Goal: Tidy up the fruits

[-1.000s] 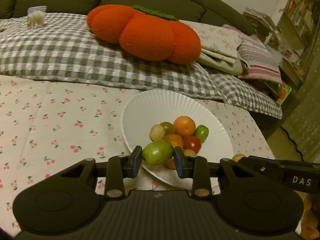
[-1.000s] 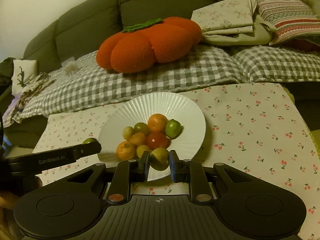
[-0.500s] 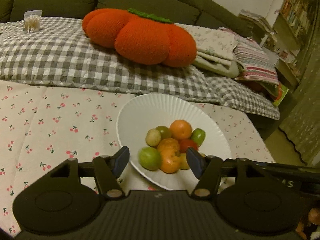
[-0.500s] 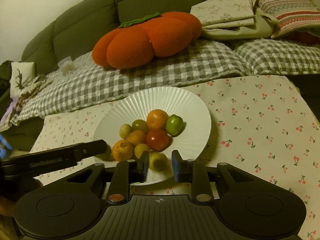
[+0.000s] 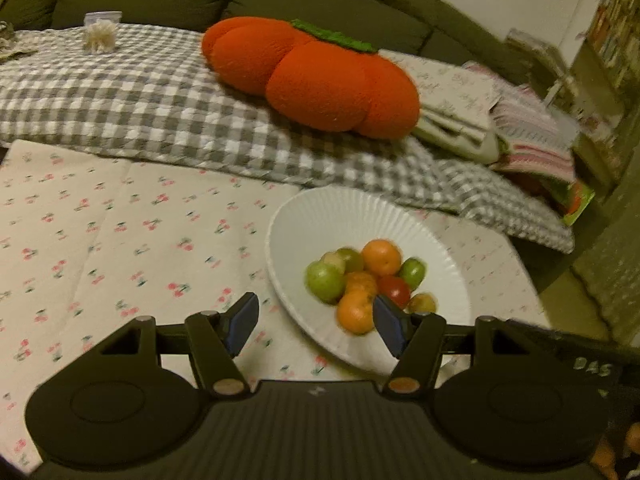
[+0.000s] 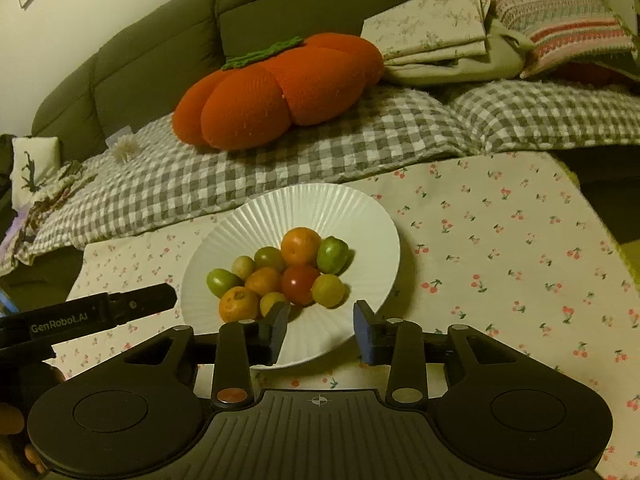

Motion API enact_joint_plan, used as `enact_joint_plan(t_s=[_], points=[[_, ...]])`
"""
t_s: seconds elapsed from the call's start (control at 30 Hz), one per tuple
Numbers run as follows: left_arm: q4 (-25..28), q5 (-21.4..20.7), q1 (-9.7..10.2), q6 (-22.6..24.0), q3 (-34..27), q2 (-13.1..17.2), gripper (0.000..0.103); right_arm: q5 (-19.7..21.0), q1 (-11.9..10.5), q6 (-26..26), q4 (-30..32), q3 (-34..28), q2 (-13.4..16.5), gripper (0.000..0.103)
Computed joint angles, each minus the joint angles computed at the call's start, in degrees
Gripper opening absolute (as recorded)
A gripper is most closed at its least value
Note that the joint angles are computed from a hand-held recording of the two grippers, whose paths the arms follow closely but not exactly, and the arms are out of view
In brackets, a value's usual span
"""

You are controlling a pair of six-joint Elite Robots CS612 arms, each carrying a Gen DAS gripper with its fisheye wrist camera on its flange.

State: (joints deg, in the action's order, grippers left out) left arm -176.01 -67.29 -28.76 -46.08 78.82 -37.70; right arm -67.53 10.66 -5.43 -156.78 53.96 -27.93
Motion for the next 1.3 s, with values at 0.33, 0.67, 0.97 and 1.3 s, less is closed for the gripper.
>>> enact_joint_plan(t_s=[0.33, 0.67, 0.97, 1.3], points=[[7.3, 5.2, -2.33, -1.1, 3.8, -3.8, 0.068, -2.3, 1.3, -7.3, -1.5, 6.5, -4.0, 0.049], [14.2, 8.8, -4.77, -4.4, 8.1, -8.1, 0.088, -4.9, 1.6, -7.9, -4.6, 14.0, -9.0, 0.095], [13.5, 11.1, -5.97, -7.1, 11.4, -10.3, 0.097, -4.6, 1.6, -5.9, -2.2, 16.3, -10.9, 0.098], [11.4, 11.7, -6.58, -7.0, 13.5, -11.5, 0.099, -4.3, 1.3, -5.2, -3.7, 19.8, -13.6, 0.101]])
